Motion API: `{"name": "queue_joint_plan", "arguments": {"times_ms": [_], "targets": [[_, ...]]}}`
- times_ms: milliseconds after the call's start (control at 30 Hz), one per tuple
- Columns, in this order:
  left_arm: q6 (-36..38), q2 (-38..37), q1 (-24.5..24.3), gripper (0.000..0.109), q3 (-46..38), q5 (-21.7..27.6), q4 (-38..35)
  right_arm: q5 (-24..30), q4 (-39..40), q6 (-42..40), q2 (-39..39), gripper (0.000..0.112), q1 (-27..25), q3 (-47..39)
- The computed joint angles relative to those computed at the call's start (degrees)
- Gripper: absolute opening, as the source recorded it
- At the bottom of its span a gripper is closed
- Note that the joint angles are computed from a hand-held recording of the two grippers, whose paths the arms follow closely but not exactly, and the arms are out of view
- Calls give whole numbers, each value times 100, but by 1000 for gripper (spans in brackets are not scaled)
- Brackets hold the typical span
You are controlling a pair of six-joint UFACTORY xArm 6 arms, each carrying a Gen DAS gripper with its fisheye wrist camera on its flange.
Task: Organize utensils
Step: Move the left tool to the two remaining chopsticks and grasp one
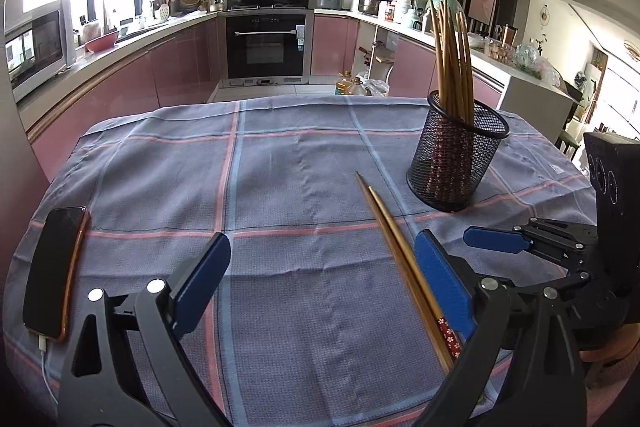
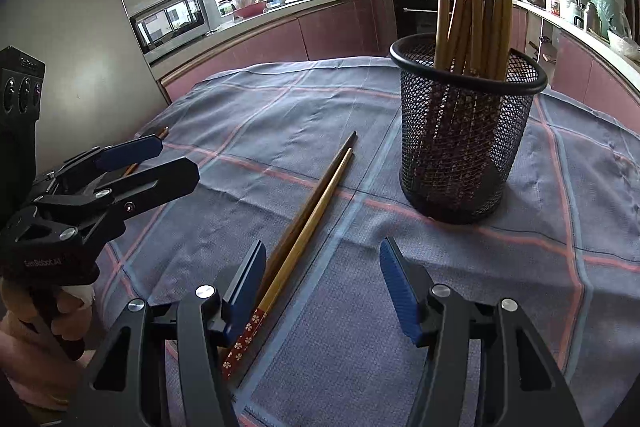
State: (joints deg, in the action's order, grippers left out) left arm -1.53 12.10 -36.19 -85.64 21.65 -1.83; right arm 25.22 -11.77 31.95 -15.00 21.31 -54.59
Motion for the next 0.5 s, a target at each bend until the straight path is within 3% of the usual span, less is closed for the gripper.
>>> {"name": "queue_joint_plan", "arguments": {"times_ms": [500], "targets": [[-80, 73, -42, 87, -52, 191, 117, 356, -222, 104, 75, 54, 17, -117]]}}
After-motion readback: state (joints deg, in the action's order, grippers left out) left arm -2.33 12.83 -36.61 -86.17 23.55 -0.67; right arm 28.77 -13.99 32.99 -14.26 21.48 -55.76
